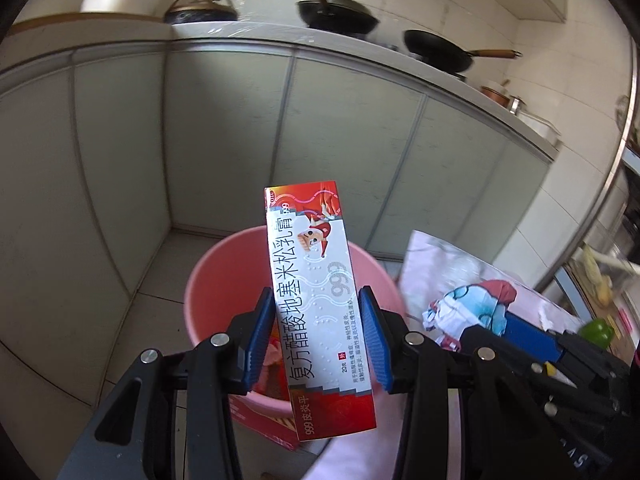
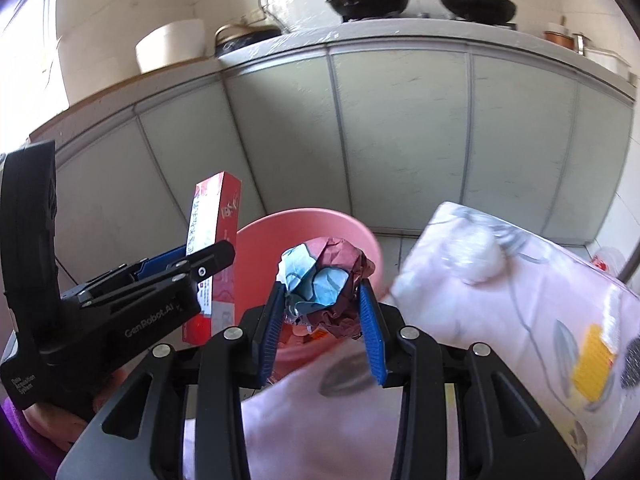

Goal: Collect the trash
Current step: 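Carry the ointment box and crumpled cloth over the pink bin with both grippers, then open the left gripper to drop the box while the right gripper releases the cloth into the bin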

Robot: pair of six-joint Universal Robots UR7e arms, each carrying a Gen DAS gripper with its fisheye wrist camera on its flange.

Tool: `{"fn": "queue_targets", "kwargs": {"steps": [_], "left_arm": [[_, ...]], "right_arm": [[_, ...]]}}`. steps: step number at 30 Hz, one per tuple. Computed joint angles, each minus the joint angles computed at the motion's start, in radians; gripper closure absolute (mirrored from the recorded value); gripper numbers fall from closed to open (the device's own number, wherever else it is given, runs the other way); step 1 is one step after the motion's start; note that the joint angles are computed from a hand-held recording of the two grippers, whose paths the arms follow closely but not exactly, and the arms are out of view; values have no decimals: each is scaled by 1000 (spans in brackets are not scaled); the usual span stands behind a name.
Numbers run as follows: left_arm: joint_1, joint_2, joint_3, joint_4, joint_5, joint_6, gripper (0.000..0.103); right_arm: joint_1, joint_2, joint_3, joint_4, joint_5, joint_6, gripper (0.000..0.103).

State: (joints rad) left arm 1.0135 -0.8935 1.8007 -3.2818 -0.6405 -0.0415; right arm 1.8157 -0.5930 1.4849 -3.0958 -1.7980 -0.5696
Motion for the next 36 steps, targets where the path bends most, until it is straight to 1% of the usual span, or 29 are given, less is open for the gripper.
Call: {"fn": "queue_targets", "kwargs": {"steps": [5, 12, 18, 25, 32, 36], "left_arm": [[37, 18, -34, -29, 15, 30, 61], [85, 42, -80, 5, 24, 21, 61], [116, 56, -94, 37, 23, 0, 61], [129, 68, -110, 87, 25, -16, 60], [135, 73, -119, 130, 31, -40, 60], [134, 74, -122, 138, 38, -49, 58]], "right_arm": [[9, 61, -71, 36, 1, -5, 66], [12, 128, -149, 88, -24, -8, 66], [9, 167, -200, 121, -36, 2, 66], [4, 197, -242, 160, -59, 10, 66], [2, 208, -251, 163, -76, -2, 66], [6, 214, -261, 173, -100, 2, 63]]}}
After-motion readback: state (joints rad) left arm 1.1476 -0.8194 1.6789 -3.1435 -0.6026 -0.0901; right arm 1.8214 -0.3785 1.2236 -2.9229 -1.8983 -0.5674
